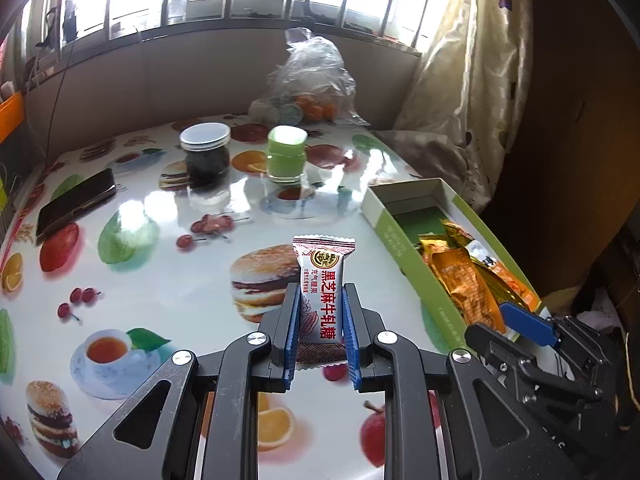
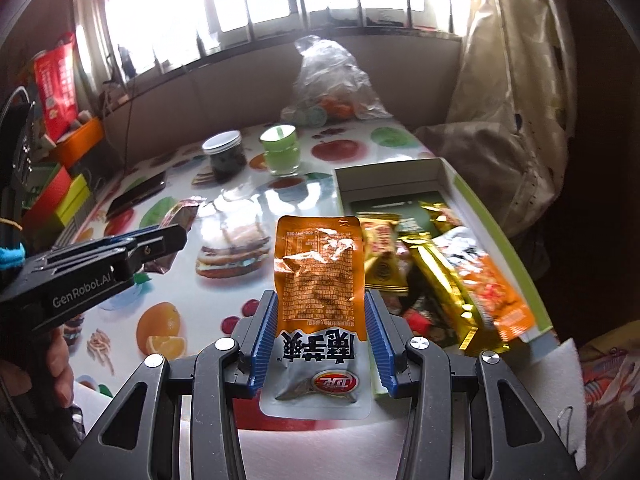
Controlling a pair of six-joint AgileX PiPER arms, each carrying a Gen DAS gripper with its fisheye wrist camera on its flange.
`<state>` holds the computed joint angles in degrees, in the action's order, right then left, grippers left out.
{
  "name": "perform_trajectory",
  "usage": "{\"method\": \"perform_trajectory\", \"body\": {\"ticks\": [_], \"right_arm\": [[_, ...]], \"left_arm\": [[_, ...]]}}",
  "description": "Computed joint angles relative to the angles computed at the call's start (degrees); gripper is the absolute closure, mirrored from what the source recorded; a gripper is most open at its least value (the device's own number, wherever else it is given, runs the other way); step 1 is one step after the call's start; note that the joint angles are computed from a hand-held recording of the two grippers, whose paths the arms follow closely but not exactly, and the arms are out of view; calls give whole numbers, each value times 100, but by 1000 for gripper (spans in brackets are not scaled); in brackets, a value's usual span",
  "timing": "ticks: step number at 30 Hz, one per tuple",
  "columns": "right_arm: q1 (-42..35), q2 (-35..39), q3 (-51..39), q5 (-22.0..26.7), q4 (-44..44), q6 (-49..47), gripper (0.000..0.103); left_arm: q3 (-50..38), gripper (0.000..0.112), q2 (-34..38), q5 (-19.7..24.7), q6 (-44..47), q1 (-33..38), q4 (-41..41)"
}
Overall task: Organize snacks
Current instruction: 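Carry the milk candy with the left tool while the right tool carries the orange packet to the box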
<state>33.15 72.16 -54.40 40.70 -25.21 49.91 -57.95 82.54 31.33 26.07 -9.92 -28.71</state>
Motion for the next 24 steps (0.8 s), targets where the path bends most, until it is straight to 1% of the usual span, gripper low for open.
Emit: {"method": "perform_trajectory", "body": {"ticks": [14,24], "right_arm": [[-821,-570,453,-2,344,-495,61],[-1521,-668,575,-50,587,-965,61]], "left_arm": [[-219,91,218,-115,-841,-916,606],[-626,91,642,-56,-985,-1320,669]]}}
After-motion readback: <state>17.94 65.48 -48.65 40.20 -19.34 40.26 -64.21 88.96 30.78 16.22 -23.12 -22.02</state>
